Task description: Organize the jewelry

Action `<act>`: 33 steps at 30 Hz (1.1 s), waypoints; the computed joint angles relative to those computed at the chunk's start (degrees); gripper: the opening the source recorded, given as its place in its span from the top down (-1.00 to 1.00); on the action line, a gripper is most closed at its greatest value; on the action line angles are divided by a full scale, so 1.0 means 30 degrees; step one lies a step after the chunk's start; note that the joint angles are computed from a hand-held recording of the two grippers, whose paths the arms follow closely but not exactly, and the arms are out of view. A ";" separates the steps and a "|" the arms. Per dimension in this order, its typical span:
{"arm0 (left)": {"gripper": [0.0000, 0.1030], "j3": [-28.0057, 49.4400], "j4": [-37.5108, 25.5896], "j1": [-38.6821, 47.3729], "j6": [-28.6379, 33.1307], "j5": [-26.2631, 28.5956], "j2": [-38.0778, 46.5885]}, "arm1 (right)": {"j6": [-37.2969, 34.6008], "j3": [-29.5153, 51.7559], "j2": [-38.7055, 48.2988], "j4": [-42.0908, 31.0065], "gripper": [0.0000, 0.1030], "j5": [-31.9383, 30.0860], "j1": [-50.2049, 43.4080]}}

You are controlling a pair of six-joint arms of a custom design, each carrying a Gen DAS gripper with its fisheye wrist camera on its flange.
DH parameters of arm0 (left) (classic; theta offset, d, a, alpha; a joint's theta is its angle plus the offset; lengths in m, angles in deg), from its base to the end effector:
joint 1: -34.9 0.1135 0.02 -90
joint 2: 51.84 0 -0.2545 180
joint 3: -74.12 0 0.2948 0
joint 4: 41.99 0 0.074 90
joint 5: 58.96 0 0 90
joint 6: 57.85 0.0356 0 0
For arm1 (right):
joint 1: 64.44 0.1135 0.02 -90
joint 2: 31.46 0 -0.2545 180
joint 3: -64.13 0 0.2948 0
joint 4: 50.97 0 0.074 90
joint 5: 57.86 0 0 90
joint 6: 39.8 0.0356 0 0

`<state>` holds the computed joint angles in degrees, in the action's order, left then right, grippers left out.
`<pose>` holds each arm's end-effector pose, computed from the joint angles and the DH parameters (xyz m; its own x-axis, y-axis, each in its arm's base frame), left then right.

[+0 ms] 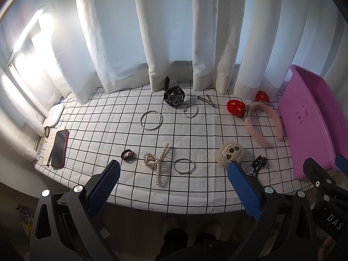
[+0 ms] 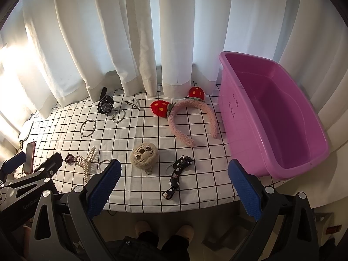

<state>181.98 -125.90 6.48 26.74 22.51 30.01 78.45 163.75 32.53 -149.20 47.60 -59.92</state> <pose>0.2724 -0.1414 0.4022 -0.7795 0.3158 -0.5409 0.3293 0.9412 0.0750 0.1980 0.0061 0.4178 -0.7577 0.3977 -0.5174 0.4597 0.8880 0.0093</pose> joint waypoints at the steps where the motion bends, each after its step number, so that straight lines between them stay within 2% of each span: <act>1: -0.88 0.0008 0.0000 -0.0004 -0.0005 0.0003 0.0011 | 0.0024 -0.0003 -0.0016 -0.0012 -0.83 0.0013 0.0022; 33: -0.88 0.0084 0.0084 0.0726 0.0476 0.0503 0.0198 | -0.0113 -0.0501 -0.0305 0.0822 -0.83 -0.0235 0.0603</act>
<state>182.23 -125.65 8.66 28.17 24.02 30.60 78.11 162.25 31.61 -146.74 46.89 -58.11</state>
